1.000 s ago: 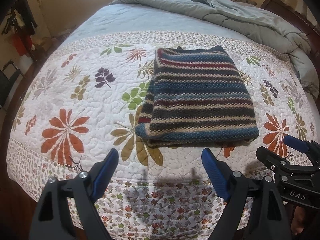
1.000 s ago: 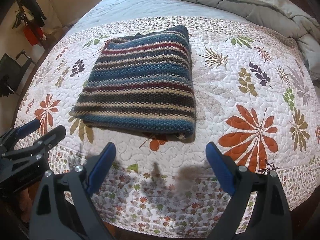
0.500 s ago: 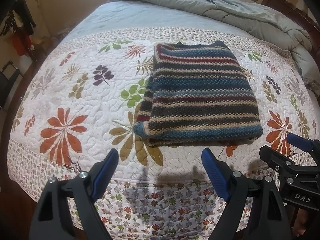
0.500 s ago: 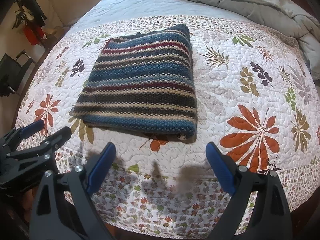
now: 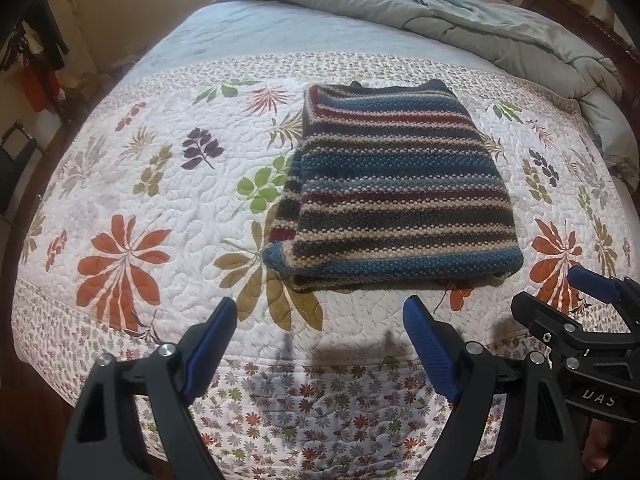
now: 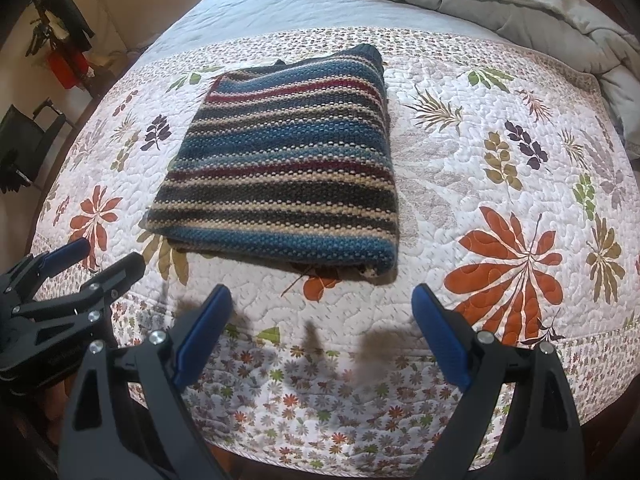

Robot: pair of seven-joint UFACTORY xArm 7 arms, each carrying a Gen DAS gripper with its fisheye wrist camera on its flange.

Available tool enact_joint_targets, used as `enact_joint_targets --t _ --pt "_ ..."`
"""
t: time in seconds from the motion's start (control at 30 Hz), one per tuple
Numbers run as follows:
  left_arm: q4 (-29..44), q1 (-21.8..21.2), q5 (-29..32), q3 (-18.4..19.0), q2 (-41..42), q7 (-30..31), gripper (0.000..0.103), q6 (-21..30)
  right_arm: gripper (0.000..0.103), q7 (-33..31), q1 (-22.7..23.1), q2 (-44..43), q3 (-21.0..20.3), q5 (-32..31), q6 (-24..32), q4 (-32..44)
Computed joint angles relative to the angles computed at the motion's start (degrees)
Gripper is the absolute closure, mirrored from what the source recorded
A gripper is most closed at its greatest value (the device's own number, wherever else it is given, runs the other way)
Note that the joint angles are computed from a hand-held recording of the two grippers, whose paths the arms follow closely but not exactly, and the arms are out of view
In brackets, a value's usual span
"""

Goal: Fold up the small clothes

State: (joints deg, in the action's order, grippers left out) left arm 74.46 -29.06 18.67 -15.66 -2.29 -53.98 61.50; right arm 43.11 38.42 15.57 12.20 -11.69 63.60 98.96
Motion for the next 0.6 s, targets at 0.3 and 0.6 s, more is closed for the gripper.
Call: enact_joint_targets --t 0.3,0.6 --pt "0.07 -0.23 0.81 -0.09 0.24 0.93 0.018 -0.55 0.012 0.33 -0.3 -0.23 -0.02 0.5 -0.25 -0.75" --pt "-0.01 -0.21 -0.58 0.18 0.57 0.74 0.018 -0.34 0.012 0.52 -0.54 -0.21 0.03 0.9 -0.36 -1.1"
